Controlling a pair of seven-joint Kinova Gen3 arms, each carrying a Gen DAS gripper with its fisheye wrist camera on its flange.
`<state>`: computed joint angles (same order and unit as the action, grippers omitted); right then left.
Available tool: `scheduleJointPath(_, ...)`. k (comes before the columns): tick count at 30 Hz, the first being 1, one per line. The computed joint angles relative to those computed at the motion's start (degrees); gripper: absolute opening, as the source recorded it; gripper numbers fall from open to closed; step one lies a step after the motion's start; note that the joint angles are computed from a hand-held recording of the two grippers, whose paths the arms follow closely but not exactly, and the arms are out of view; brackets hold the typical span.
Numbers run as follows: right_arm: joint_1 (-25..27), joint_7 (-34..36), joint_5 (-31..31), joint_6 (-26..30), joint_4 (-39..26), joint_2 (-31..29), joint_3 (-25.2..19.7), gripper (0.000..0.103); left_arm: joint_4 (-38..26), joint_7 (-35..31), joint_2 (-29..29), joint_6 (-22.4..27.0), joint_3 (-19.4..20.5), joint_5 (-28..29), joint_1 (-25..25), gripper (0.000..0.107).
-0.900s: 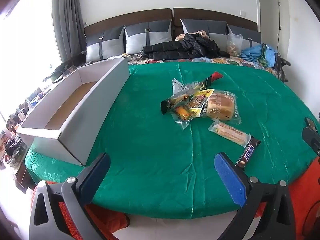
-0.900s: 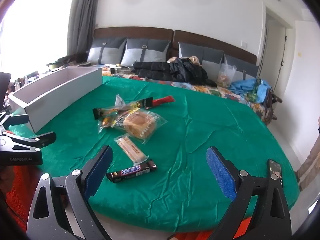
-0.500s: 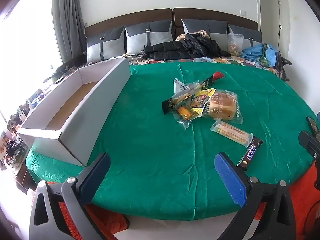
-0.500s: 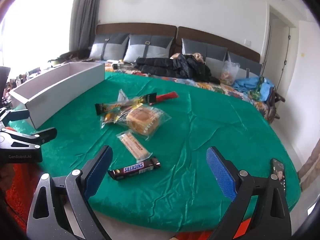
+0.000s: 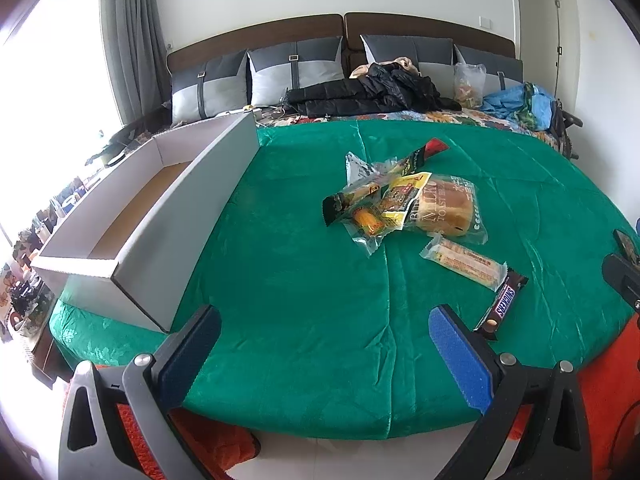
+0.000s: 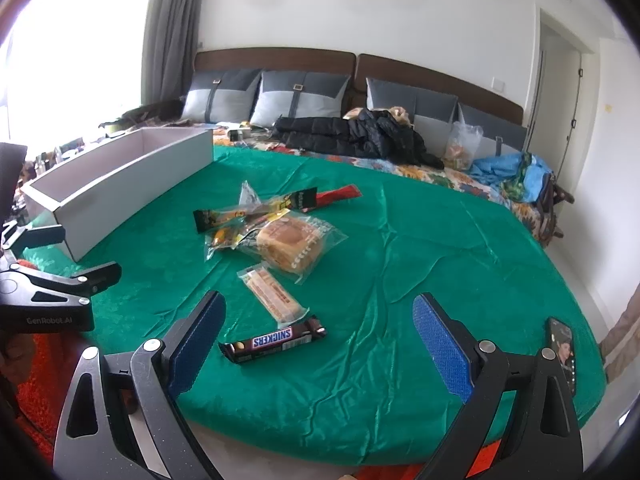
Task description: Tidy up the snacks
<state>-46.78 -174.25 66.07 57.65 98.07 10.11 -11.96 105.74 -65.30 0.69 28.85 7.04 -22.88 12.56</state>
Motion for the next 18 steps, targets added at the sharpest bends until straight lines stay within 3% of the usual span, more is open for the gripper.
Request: scheduleJointPath(18, 0.47, 0.08, -0.11, -0.4, 0.42, -0.52, -0.24, 0.096, -0.38, -2.04, 0.93, 0.16, -0.01, 1.53, 0.29, 0.103)
